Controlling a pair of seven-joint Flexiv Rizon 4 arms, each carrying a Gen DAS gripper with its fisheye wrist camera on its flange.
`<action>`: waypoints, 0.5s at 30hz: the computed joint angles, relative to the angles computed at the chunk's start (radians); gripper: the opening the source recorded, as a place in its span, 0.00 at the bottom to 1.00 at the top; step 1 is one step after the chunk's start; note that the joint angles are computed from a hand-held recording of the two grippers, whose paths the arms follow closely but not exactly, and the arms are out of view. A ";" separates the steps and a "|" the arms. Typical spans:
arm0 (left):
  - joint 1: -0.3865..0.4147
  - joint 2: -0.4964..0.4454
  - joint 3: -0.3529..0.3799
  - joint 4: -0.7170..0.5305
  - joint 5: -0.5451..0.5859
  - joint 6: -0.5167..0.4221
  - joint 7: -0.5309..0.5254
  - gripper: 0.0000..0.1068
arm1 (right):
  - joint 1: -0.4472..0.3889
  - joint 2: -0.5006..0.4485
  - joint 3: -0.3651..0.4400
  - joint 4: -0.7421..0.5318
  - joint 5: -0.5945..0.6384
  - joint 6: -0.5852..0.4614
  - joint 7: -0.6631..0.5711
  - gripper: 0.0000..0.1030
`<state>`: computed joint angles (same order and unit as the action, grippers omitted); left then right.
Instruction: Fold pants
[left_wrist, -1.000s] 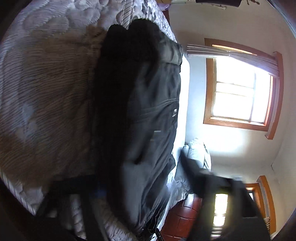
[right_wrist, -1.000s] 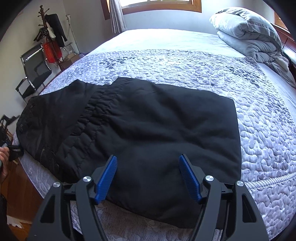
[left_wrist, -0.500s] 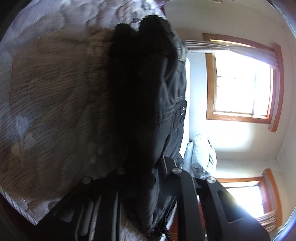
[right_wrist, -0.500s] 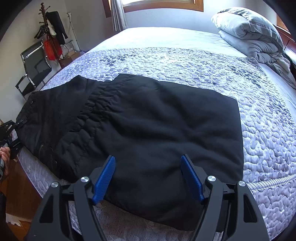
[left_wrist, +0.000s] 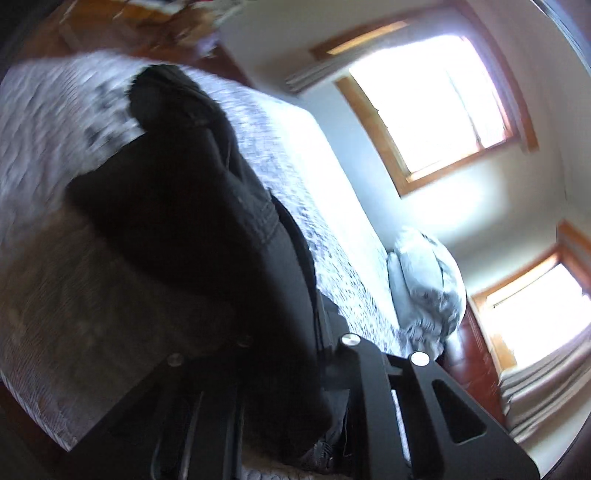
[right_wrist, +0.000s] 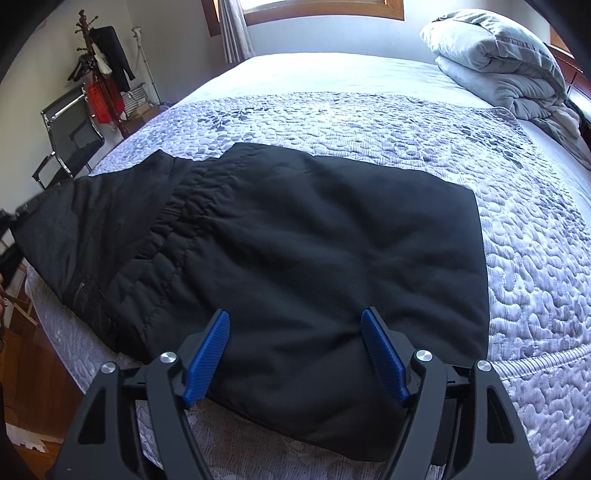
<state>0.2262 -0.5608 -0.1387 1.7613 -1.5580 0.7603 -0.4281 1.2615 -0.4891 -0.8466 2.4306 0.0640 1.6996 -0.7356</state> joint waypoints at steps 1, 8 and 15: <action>-0.009 0.015 0.000 0.007 0.003 0.005 0.026 0.13 | -0.005 0.000 0.005 0.001 0.001 0.006 -0.001 0.73; -0.089 0.090 0.005 0.042 0.053 0.059 0.185 0.17 | -0.038 -0.004 0.043 0.002 0.029 0.041 -0.015 0.73; -0.153 0.146 0.008 0.089 0.171 0.069 0.307 0.23 | -0.078 0.003 0.088 0.004 0.068 0.078 -0.032 0.73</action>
